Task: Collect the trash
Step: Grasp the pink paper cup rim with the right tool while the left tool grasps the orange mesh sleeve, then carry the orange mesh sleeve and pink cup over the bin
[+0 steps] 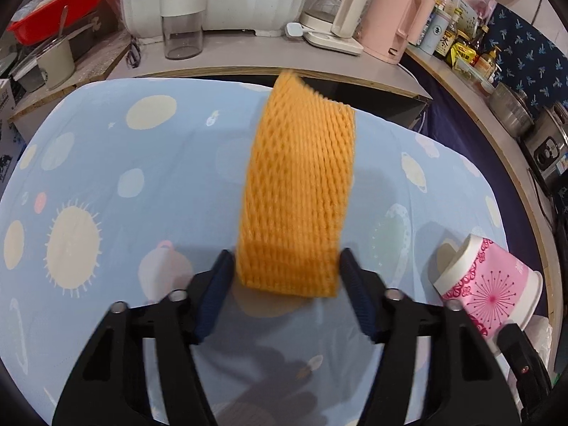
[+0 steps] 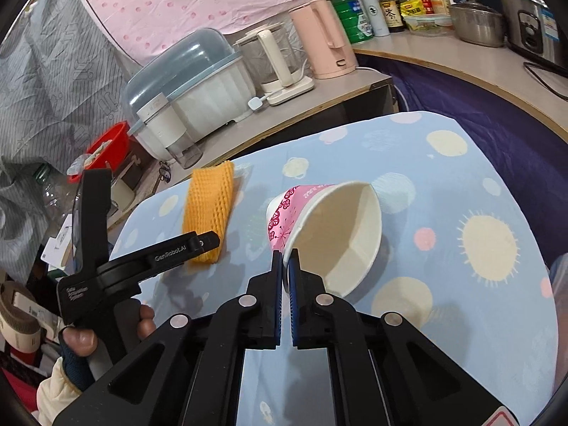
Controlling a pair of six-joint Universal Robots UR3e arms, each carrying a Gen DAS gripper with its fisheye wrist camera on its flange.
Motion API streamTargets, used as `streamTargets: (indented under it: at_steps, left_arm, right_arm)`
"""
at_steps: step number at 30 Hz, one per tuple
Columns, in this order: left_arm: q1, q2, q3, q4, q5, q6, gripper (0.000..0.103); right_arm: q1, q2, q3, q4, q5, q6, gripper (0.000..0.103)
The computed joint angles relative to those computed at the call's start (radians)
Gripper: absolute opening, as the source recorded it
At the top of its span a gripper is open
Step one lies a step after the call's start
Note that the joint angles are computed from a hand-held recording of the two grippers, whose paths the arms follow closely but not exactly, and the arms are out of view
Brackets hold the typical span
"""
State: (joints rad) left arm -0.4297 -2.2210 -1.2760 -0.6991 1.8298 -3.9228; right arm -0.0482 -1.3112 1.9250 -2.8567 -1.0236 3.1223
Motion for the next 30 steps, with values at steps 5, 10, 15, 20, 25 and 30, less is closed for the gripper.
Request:
streamTargets:
  at_steps: [5, 10, 15, 20, 25, 30]
  left_arm:
    - [-0.009, -0.007, 0.018, -0.003, -0.030, 0.017, 0.012]
    - [-0.043, 0.021, -0.003, 0.005, -0.012, 0.002, 0.010]
    - [-0.098, 0.072, -0.027, -0.010, 0.012, -0.028, 0.010]
    - [-0.183, 0.104, -0.005, -0.066, 0.039, -0.066, 0.010]
    - [-0.279, 0.109, 0.049, -0.127, 0.067, -0.107, 0.010]
    - [-0.378, 0.072, 0.151, -0.202, 0.084, -0.149, 0.010]
  right_arm:
    - [-0.035, -0.043, 0.054, -0.001, 0.013, -0.012, 0.004]
    - [-0.067, -0.110, 0.114, 0.010, 0.013, -0.037, 0.004]
    - [-0.138, -0.238, 0.206, 0.063, 0.048, -0.074, 0.004]
    - [-0.254, -0.433, 0.315, 0.189, 0.101, -0.152, 0.004]
    - [-0.446, -0.724, 0.406, 0.491, 0.187, -0.323, 0.004]
    - [-0.734, -1.065, 0.396, 1.055, 0.293, -0.643, 0.004]
